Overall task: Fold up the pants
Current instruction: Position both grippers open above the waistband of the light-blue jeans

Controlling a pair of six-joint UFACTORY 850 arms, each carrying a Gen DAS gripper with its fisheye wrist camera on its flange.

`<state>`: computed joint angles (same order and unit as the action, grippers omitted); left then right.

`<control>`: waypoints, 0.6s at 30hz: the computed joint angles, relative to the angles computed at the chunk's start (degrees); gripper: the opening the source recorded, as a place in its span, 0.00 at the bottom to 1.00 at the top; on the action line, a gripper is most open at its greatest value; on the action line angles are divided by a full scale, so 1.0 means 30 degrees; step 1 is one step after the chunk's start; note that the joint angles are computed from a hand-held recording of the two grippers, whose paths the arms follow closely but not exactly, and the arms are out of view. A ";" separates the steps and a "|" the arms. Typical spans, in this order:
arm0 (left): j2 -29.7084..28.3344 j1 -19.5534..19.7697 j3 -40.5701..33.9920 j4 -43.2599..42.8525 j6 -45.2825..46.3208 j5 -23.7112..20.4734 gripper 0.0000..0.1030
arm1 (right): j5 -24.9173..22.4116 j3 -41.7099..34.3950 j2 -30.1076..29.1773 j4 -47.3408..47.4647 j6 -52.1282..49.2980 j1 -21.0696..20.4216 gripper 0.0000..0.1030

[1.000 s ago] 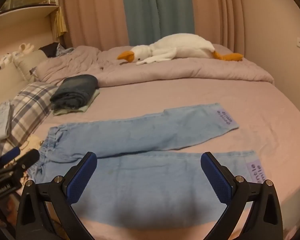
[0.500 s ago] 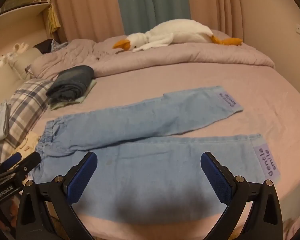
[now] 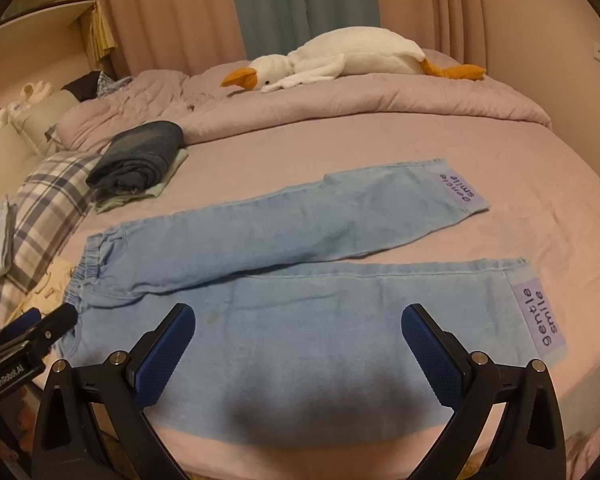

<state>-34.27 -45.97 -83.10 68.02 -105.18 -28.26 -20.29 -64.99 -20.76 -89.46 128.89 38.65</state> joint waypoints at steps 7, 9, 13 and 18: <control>-0.0102 0.0077 -0.0066 -0.0627 0.0469 0.0094 0.98 | 0.0276 -0.0081 -0.0107 0.1263 -0.0928 -0.0094 1.00; -0.0134 0.0077 -0.0081 -0.0712 0.0539 0.0098 0.98 | 0.0397 -0.0044 -0.0098 0.1433 -0.1018 -0.0118 1.00; -0.0162 0.0109 -0.0086 -0.1001 0.0720 0.0161 0.98 | 0.0396 -0.0048 -0.0109 0.2095 -0.1559 -0.0138 1.00; -0.0167 0.0163 -0.0048 -0.1230 0.0868 0.0246 0.98 | 0.0146 -0.0071 -0.0137 0.2875 -0.2063 -0.0130 1.00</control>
<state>-34.78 -45.48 -83.24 64.33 -102.58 -27.53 -19.85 -65.20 -21.17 -80.83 122.70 38.26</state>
